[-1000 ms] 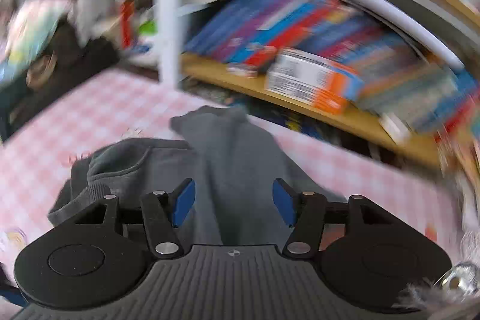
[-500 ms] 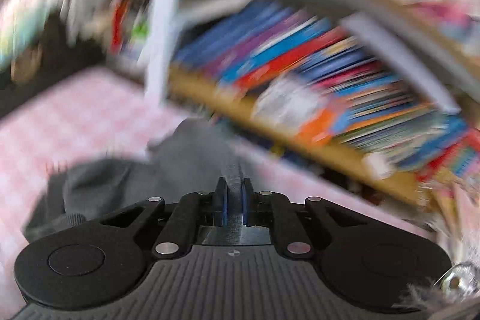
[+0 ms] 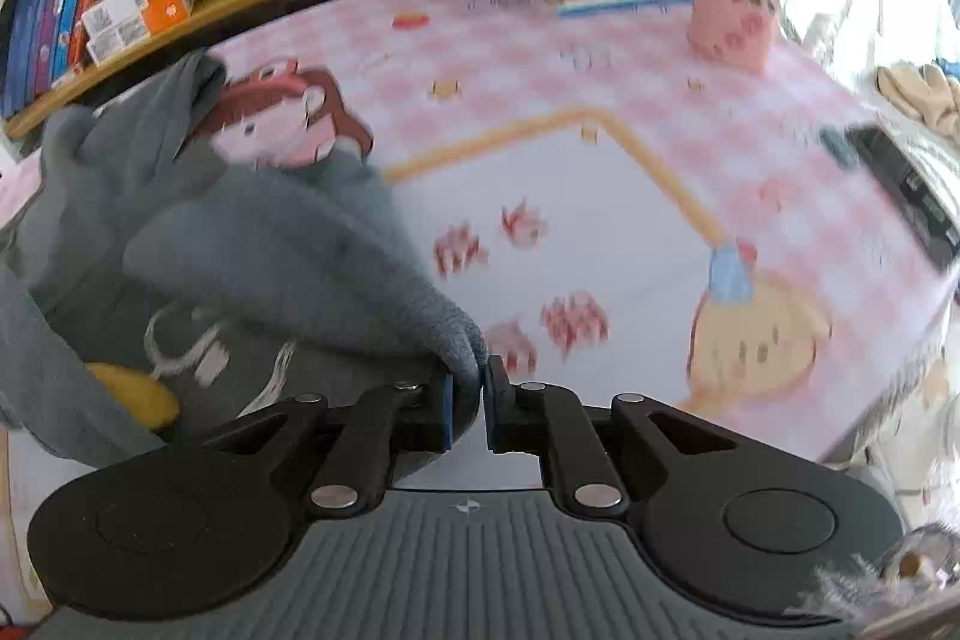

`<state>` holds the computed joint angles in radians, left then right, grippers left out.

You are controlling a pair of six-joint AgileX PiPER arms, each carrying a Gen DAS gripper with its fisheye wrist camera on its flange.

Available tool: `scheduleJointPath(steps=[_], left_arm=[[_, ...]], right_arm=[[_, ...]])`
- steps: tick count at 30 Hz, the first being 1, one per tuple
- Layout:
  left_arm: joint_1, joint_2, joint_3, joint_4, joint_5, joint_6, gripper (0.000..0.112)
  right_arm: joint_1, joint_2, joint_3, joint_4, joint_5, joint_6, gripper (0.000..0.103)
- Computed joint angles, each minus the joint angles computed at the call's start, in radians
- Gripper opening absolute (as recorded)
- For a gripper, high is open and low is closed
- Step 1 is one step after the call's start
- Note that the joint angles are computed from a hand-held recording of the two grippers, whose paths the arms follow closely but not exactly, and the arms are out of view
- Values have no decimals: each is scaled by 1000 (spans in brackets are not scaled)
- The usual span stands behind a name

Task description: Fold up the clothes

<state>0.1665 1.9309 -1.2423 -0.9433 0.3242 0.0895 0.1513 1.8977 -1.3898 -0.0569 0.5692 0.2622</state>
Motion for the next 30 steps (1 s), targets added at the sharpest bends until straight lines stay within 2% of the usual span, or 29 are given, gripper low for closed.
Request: scheduleJointPath(steps=[2, 4, 5, 6, 10, 14, 15, 17, 19, 20, 21, 22, 24, 26, 28, 29, 30], left_arm=[[-9, 38, -68, 151, 41, -130, 62], [-27, 64, -107, 232, 54, -175, 38], [-37, 79, -130, 280, 59, -199, 31], [-41, 98, -158, 308, 78, -206, 14], [-34, 175, -283, 361, 92, -172, 9], [-24, 249, -480, 661, 48, -386, 9], [-23, 261, -522, 760, 36, -472, 10], [-14, 281, -595, 919, 88, -632, 18], [-5, 302, -664, 1036, 144, -749, 53], [4, 289, -653, 1053, 150, -774, 56], [12, 257, -602, 1057, 119, -784, 56], [17, 209, -512, 1053, 57, -773, 56], [2, 135, -393, 1049, 7, -736, 56], [-23, 54, -254, 969, -51, -612, 61], [-75, 4, -170, 994, -77, -594, 73], [-101, -2, -158, 1032, -78, -590, 74], [-126, -3, -155, 1067, -73, -582, 79]], right_arm=[[17, -15, 29, -18, -14, 20, 13], [36, -40, 67, -61, -32, 33, 13], [41, -46, 78, -72, -37, 33, 13], [41, -56, 94, -70, -42, 29, 13], [43, -79, 124, -1, -40, -51, 14], [75, -53, 70, 169, -3, -283, 14], [89, -42, 50, 213, 5, -348, 23], [128, -22, 11, 268, 6, -456, 40], [172, -8, -19, 257, -6, -507, 42], [186, -4, -29, 258, -9, -534, 45], [198, 0, -39, 261, -12, -561, 48], [205, 4, -47, 268, -12, -584, 49], [210, 18, -71, 271, 0, -595, 49], [215, 51, -117, 255, 15, -575, 49], [223, 91, -177, 236, 31, -557, 49], [232, 113, -211, 224, 35, -552, 50], [240, 135, -246, 211, 40, -548, 53]])
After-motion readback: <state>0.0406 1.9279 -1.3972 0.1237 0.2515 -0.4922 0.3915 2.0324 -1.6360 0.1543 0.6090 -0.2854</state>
